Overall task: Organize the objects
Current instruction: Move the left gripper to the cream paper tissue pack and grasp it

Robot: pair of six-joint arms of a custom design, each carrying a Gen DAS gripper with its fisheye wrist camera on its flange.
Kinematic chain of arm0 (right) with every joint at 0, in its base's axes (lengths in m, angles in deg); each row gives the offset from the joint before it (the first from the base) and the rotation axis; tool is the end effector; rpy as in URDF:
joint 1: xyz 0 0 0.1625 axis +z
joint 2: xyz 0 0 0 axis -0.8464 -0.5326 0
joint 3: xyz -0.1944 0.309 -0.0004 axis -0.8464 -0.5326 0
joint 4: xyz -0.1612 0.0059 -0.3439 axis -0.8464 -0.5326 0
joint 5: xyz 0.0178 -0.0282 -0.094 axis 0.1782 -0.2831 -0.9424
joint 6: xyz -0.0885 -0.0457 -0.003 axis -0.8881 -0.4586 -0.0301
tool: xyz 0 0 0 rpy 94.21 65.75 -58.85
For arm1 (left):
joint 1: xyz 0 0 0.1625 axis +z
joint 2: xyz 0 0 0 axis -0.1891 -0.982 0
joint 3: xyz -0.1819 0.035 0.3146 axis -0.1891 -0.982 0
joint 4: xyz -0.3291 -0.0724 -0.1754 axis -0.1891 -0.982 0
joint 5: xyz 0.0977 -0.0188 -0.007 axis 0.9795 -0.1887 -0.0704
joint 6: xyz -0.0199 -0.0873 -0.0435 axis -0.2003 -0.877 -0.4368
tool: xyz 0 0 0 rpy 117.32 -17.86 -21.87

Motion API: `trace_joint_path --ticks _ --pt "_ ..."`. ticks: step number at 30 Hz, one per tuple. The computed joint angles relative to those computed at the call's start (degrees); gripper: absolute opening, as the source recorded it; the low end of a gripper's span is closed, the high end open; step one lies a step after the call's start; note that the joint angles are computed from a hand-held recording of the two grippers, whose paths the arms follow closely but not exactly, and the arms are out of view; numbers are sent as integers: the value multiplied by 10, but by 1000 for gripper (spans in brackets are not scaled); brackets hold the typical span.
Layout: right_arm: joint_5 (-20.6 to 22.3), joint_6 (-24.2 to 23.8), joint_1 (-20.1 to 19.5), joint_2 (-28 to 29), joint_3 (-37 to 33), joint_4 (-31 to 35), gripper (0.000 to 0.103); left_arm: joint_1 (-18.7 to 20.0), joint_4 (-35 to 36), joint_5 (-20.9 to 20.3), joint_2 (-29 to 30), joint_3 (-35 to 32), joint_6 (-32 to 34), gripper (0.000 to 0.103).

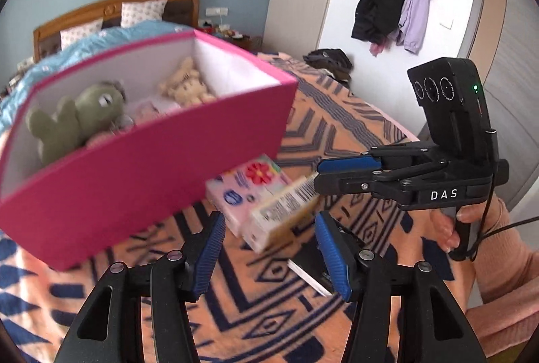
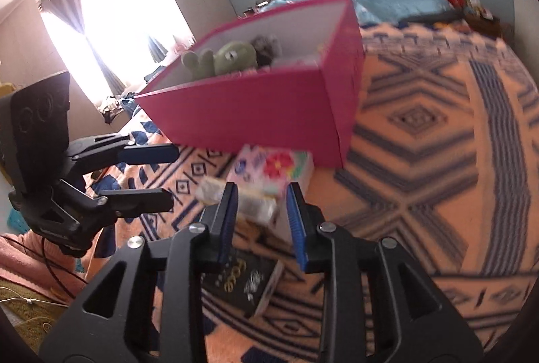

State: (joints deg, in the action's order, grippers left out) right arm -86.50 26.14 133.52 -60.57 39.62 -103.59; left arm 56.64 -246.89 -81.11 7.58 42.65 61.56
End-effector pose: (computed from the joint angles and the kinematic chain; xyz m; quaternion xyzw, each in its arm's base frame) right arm 0.0178 -0.5302 0.1222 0.3861 -0.9101 0.1491 0.0178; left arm -0.1502 -0.4268 0.0587 0.2723 0.8998 -0.2769 0.1988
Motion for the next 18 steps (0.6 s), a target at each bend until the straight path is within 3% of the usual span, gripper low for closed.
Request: trace_joint_path --ticks 7,12,18 --pt "9 -5 -8 -1 7 10 32 23 0 -47 15 -14 -16 55" --pt "-9 -26 -4 -2 26 -12 32 22 0 -60 19 -10 -23 54" --pt "-24 -50 -12 -24 42 18 32 20 14 -78 5 13 -32 54"
